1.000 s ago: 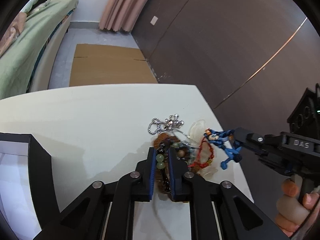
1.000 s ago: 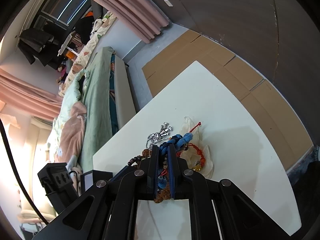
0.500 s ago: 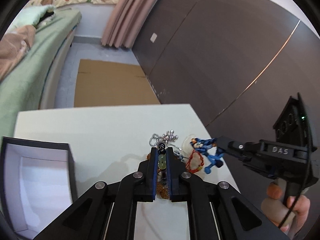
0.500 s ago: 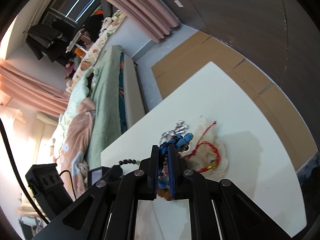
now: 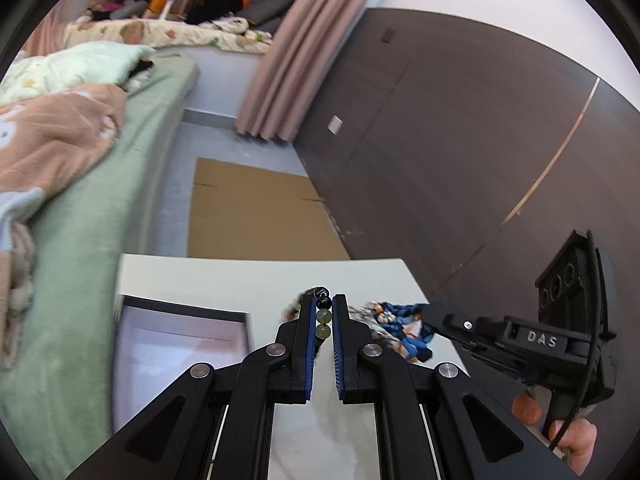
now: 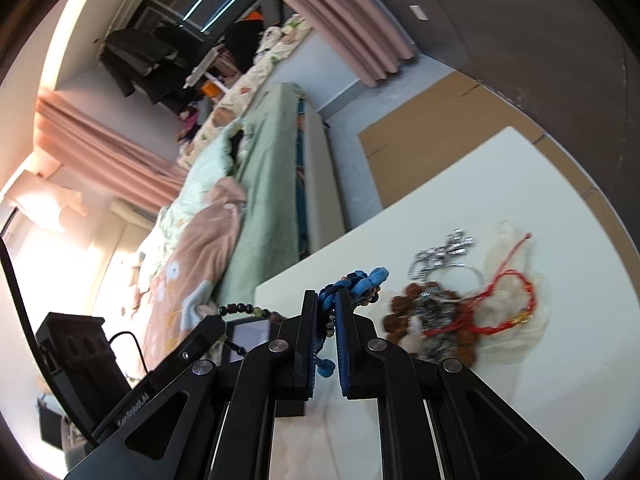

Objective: Organize jewelry
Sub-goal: 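Lower the dark bead bracelet into the black box and open the left tool, then lower the blue bracelet into the black box and open the right tool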

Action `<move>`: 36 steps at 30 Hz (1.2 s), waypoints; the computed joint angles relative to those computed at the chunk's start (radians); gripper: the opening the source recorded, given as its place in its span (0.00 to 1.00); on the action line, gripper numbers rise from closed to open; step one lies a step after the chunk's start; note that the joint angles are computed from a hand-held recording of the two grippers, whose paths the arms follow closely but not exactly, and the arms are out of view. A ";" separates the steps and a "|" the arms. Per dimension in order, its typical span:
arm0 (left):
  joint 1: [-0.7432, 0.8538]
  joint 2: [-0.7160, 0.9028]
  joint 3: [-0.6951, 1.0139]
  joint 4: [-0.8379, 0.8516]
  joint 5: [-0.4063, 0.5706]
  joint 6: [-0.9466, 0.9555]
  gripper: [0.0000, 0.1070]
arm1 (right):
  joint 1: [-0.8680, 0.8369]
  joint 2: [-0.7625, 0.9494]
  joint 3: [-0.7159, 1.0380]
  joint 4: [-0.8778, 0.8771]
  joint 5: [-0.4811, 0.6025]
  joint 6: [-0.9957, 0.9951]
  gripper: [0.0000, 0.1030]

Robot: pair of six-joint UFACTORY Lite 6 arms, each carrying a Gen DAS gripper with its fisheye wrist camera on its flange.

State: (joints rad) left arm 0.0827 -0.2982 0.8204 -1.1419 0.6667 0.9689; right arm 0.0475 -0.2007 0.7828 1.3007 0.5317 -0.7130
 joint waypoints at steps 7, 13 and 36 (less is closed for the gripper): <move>0.144 -0.038 -0.012 0.041 0.042 0.007 0.07 | 0.121 0.030 0.003 0.067 -0.047 -0.039 0.10; 0.160 0.047 0.017 0.167 0.060 -0.076 0.08 | 0.219 0.036 -0.001 0.153 -0.091 -0.105 0.10; 0.457 0.026 0.002 0.121 0.132 -0.018 0.96 | 0.417 0.202 0.100 0.498 -0.088 -0.405 0.63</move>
State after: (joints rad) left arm 0.5395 -0.2722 0.8222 -1.0212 0.7985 0.9509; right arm 0.4644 0.0008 0.8824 1.7988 0.4436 -1.1184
